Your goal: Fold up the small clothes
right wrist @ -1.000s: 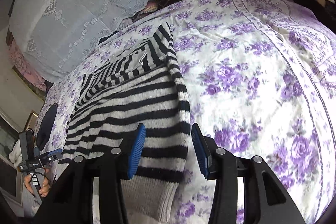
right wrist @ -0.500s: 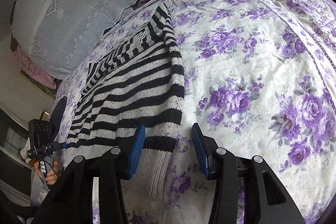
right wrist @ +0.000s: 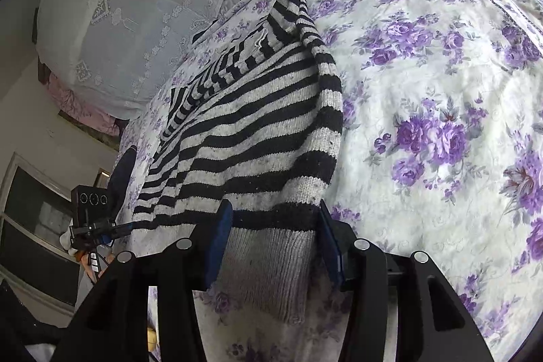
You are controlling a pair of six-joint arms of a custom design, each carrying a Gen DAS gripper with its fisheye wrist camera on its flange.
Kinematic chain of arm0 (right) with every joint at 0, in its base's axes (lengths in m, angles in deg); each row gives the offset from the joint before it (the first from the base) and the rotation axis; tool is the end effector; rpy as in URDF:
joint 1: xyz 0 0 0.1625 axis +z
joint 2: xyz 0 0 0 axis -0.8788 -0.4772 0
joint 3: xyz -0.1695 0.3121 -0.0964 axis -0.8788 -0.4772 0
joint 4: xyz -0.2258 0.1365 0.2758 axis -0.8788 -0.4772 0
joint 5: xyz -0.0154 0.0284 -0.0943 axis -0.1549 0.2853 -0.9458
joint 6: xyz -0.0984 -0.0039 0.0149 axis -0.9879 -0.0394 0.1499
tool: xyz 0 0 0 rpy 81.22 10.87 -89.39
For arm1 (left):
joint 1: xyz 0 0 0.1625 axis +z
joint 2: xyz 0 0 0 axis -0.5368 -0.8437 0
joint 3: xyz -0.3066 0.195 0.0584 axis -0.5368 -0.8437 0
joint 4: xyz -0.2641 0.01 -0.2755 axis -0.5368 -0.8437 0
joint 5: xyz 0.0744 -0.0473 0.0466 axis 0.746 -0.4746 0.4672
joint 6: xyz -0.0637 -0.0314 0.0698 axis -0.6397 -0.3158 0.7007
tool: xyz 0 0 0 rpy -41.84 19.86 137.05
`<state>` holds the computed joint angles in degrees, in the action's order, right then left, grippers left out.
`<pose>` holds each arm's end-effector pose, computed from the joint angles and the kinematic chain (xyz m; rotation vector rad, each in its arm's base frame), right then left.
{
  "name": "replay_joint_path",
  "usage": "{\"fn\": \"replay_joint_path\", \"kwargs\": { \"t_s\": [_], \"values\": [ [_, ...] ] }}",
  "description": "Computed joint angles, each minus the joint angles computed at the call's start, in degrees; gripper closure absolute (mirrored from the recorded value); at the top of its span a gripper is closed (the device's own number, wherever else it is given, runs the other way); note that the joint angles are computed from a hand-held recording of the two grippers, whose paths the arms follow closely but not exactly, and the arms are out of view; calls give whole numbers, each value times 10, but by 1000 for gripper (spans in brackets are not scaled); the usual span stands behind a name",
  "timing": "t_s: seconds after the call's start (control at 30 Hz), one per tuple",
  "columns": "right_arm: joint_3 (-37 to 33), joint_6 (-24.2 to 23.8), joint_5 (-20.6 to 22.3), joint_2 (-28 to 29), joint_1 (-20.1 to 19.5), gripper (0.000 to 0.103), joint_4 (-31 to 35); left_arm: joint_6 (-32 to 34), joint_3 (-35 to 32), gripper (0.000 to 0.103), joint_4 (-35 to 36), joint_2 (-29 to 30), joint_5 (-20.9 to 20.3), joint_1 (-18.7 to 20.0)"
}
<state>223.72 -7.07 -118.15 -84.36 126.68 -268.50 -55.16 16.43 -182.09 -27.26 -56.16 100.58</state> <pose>0.0046 -0.3051 0.1808 -0.5339 -2.5076 1.3841 -0.1459 -0.6356 0.0362 -0.9972 -2.6114 -0.3643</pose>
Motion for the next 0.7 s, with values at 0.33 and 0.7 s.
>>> {"fn": "replay_joint_path", "kwargs": {
  "t_s": [0.33,0.7],
  "values": [
    [-10,9,-21,20,4,82,-11,-12,8,46,-36,2,46,-13],
    [-8,6,-29,14,5,84,6,-31,23,72,-33,-14,84,-4]
  ]
}}
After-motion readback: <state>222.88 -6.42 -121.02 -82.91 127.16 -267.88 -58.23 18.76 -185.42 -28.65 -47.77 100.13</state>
